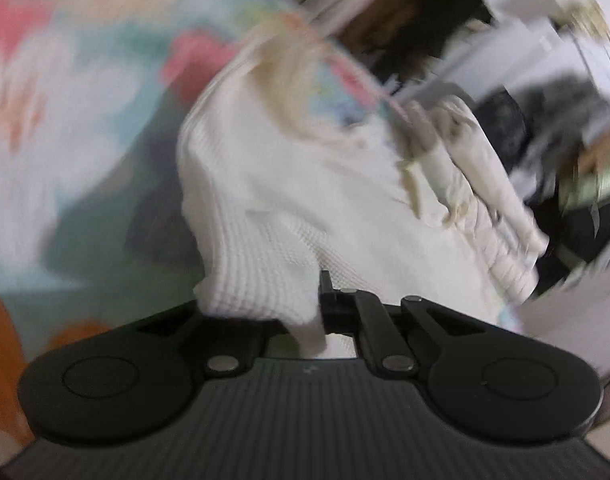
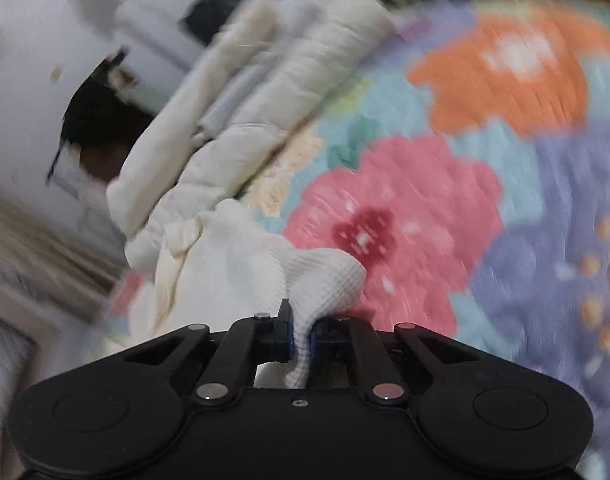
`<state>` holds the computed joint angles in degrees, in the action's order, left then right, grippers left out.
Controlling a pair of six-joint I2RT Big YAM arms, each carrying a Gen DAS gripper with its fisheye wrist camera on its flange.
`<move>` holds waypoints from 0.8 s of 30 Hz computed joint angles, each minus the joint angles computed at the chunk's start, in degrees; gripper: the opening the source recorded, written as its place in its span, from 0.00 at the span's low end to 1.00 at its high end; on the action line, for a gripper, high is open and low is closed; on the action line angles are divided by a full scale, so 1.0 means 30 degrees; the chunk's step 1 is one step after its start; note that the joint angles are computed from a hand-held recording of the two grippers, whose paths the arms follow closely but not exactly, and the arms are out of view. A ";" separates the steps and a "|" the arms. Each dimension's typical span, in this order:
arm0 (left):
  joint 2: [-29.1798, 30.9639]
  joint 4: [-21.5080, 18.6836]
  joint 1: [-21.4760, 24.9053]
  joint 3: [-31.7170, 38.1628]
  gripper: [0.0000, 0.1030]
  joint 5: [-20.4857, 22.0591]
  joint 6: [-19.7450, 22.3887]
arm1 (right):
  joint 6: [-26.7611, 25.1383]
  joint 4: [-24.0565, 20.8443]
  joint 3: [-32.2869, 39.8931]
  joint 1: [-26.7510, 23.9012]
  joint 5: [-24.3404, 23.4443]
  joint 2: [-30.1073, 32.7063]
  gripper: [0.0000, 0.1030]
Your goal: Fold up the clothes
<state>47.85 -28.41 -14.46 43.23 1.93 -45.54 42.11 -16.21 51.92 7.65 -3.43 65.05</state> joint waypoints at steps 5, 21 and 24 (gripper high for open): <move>-0.1655 -0.2051 -0.1738 0.1179 0.03 -0.3015 0.0764 | -0.1999 -0.1277 -0.0749 0.0896 0.1386 -0.3391 0.08; -0.5698 -1.6547 -1.4124 0.2980 0.03 -1.2627 -1.0120 | -0.5418 -1.1387 -0.2937 0.4990 0.5002 -1.5453 0.08; -0.4639 -1.9187 -1.6911 0.4545 0.03 -1.4355 -1.2547 | -0.6009 -1.2297 -0.2360 0.3865 0.3573 -1.6282 0.08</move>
<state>33.94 -85.97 -65.20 56.86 -41.14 -83.18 24.08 -53.10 44.84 19.24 7.28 16.20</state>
